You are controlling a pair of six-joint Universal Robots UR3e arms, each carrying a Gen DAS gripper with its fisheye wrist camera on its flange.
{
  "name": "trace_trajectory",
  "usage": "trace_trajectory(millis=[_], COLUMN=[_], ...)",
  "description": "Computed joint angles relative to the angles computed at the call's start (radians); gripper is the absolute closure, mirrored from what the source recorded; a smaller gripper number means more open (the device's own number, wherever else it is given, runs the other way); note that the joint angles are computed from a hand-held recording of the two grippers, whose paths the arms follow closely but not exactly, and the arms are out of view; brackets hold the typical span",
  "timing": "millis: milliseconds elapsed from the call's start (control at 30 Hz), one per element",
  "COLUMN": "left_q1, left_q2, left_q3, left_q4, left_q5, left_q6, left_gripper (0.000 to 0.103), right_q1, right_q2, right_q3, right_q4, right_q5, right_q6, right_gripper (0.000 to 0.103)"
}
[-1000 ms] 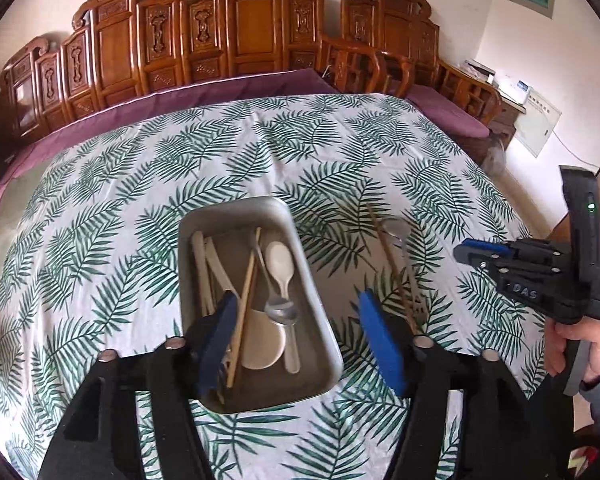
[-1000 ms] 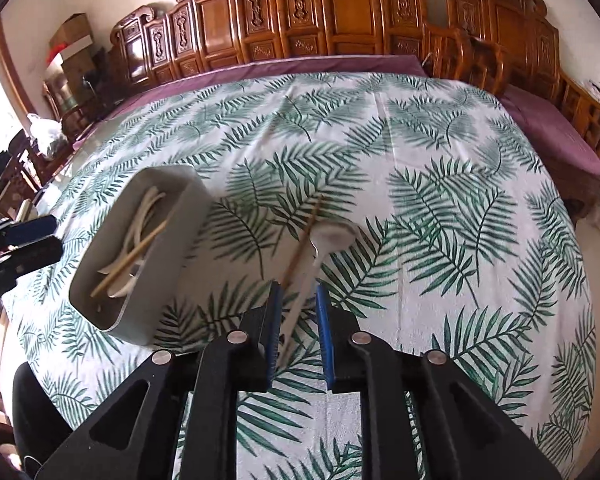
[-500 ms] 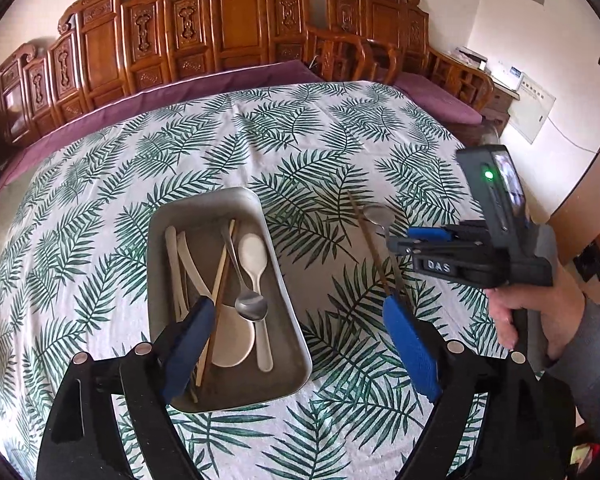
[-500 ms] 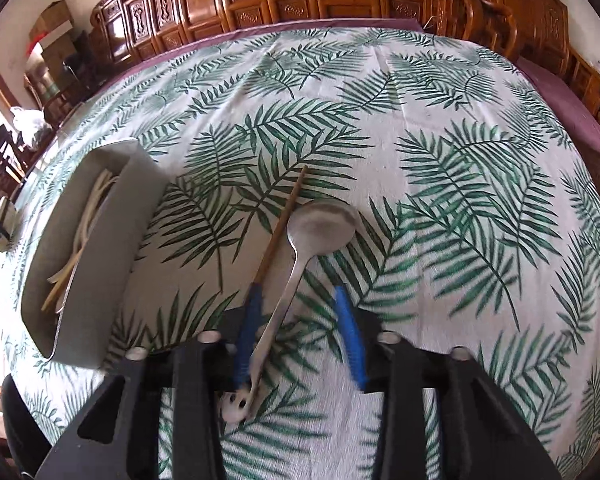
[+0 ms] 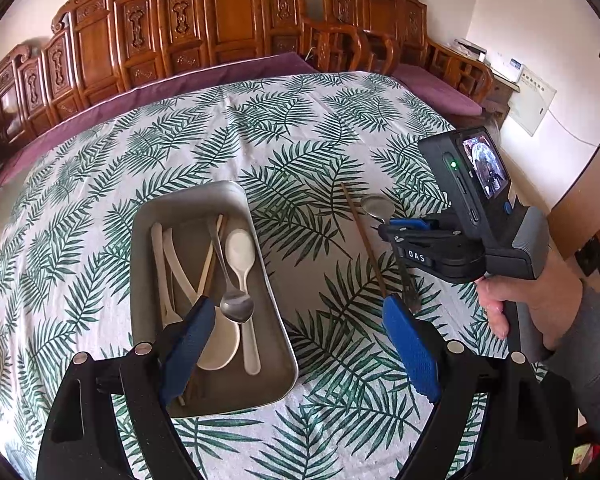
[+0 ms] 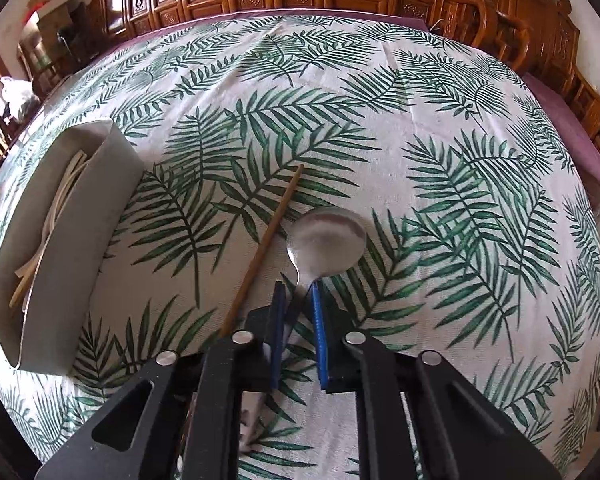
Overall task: Organize utensils
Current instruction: 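Grasp the metal spoon on the cloth with the right gripper and lift it, then grasp the wooden chopstick on the cloth with the left gripper while the right holds the spoon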
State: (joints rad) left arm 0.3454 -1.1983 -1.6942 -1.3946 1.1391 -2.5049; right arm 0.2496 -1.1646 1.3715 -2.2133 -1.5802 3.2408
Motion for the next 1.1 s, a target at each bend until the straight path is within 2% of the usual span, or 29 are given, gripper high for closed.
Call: trace_trajectory(millis=[100,433,700,900,967,1100], left_q1=[-0.021,-0.152,-0.288,-0.37,-0.4,-0.444], left_q2=[-0.009,-0.073,-0.154,-0.221,-0.254,-0.307], left_q3=[0.0,0.004,0.0,0.01,0.016,0.028], left_q4=[0.015,0.099,0.187,0.233,0.25,0.271], left_q5=[0.009,0.059,0.113,0.149,0.17,0.203], left_q6=[-0.015,-0.102,-0.186,-0.233,-0.25,-0.278], left_gripper=[0.021,0.021,0.021,0.034,0.042,0.049], right_q1=[-0.017,-0.089,-0.156,-0.197,-0.211,-0.236], right_q2=[-0.043,-0.323,-0.537,-0.645,-0.679,-0.721], right_q3=[0.045,0.386,0.567,0.647,0.668,0.7], right_q4=[0.011,-0.075,-0.071,-0.06,-0.054,-0.046], right_q5=[0.011,0.035,0.09,0.136,0.151,0.176], right_q6=[-0.007,-0.054,-0.072,-0.08,-0.085,-0.096], right_gripper=[0.096,0.096,0.096,0.096,0.096,0.096])
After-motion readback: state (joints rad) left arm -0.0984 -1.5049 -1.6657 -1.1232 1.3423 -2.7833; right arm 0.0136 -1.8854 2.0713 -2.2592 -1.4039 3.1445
